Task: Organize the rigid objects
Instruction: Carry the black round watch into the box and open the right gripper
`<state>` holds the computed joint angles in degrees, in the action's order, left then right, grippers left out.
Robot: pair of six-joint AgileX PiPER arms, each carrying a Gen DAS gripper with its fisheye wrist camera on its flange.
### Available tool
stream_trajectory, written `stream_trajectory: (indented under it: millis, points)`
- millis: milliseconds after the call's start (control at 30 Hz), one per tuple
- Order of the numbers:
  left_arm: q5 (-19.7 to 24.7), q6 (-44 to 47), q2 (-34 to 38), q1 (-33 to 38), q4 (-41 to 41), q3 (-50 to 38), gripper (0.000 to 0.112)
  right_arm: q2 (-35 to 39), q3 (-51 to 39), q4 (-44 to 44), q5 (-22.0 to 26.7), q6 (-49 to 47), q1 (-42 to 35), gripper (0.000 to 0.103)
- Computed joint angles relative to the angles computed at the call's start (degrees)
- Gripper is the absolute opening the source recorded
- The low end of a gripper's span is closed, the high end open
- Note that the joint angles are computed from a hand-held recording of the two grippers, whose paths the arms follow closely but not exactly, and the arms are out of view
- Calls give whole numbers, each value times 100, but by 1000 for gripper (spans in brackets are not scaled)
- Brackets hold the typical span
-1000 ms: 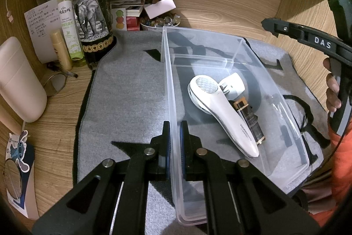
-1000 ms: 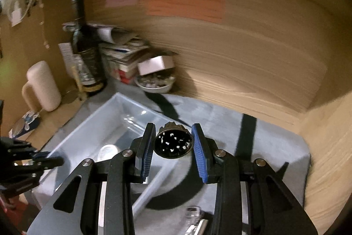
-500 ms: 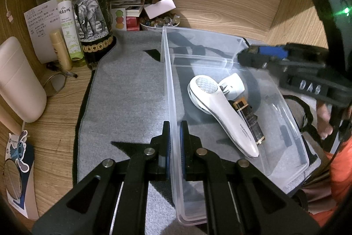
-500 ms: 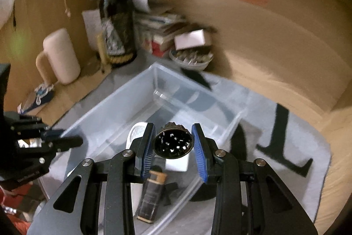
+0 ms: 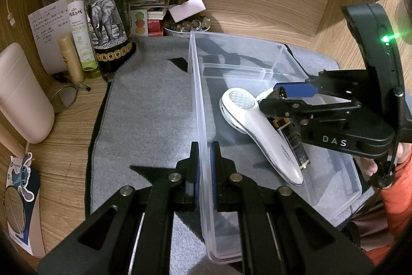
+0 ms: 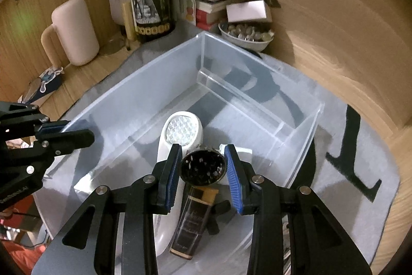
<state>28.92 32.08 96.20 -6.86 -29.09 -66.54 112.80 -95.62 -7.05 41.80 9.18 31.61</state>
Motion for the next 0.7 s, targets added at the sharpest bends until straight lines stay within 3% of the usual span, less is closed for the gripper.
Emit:
stream_trajectory:
  millis: [167,233,467,633,700]
  points:
    - [5,0,1,1,-1,-2,7,32,-66,-87,134,78,26,33]
    - [5,0,1,1,-1,-2,7,-34,2,-204,77,159,54,43]
    - [-4,-3,-2,1,7,3,7,-354,161,-592,39,509,93,59]
    - [18,1,3,9,-2,-12,7,-764,471,-994,-177,911,108,71]
    - [24,1,4,12,2,-19,7,-1024,746,-929,-483,887,32,73]
